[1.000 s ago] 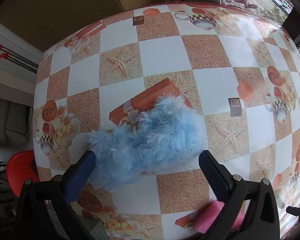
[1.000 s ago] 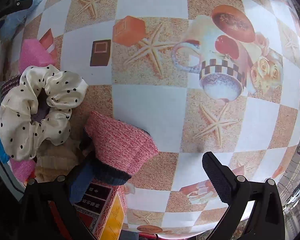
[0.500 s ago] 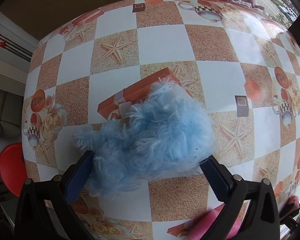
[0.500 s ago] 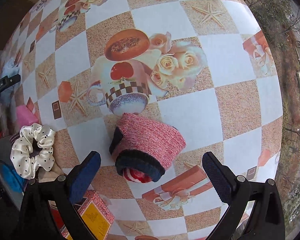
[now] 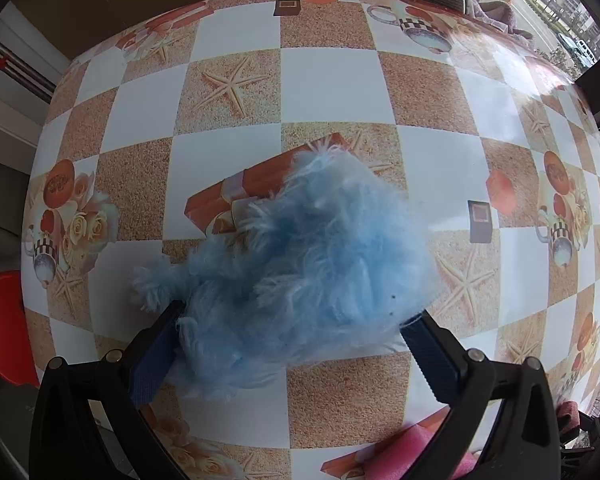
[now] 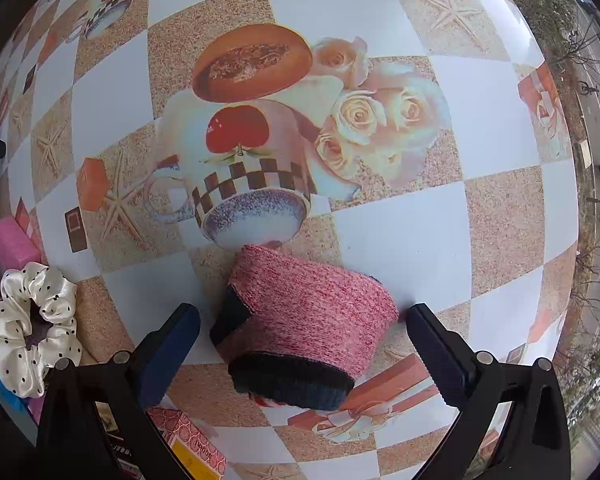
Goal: Organize soft objects
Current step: 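Grasp the blue fluffy plush with left gripper while right gripper grasps pink knit sock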
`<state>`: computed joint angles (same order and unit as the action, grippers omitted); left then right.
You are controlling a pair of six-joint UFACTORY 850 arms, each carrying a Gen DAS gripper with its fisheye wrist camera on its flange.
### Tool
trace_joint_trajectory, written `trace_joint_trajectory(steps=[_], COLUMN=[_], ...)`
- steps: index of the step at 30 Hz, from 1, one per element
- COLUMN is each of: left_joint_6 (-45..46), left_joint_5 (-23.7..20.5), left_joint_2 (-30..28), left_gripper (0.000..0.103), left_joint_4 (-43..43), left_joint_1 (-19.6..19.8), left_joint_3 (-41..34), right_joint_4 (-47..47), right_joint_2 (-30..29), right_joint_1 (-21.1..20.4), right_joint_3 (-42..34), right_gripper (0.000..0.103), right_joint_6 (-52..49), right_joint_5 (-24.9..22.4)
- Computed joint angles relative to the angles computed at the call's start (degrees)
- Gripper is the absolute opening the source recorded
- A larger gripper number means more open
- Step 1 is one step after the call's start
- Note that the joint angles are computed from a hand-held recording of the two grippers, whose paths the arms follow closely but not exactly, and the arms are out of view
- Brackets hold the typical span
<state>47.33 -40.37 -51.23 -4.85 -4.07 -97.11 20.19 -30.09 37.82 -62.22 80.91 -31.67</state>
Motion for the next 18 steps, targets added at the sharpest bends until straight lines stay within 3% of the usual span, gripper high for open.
trace_joint_trajectory(steps=[6, 9, 10, 11, 13, 15, 18], left_joint_6=[-4.5, -0.9, 0.9, 2.7, 3.7, 5.5, 7.3], left_joint_5=[-0.9, 0.4, 1.5, 2.2, 3.9, 3.9, 2.4], left_joint_2=[0.0, 1.9, 2.9, 3.7, 4.8, 5.3, 5.8], left_gripper=[0.102, 0.083, 0.068, 0.048, 0.026, 0.02, 0.018], left_joint_4=[4.7, 3.1, 2.4, 2.0, 3.4, 2.1, -1.0], left_joint_1=[-1.7, -2.2, -2.3, -2.5, -3.0, -2.9, -2.3], left_joint_3=[-0.1, 2.1, 3.4, 4.4, 6.0, 6.2, 5.8], right_joint_4=[0.0, -2.2, -3.7, -5.7, -9.0, -12.2, -14.5], right_joint_2=[-1.7, -1.4, -1.0, -0.3, 0.0, 0.9, 3.1], right_joint_1=[-1.1, -0.6, -0.4, 0.1, 0.9, 1.5, 2.4], right_joint_3=[1.2, 1.6, 1.4, 1.0, 0.2, 0.3, 2.6], right_gripper=[0.103, 0.099, 0.096, 0.088, 0.072, 0.045, 0.032], right_joint_6=[1.3, 3.3, 4.8, 7.2, 10.3, 13.2, 17.2], right_joint_5=[3.7, 3.2, 2.4, 1.1, -0.1, -1.0, 1.8])
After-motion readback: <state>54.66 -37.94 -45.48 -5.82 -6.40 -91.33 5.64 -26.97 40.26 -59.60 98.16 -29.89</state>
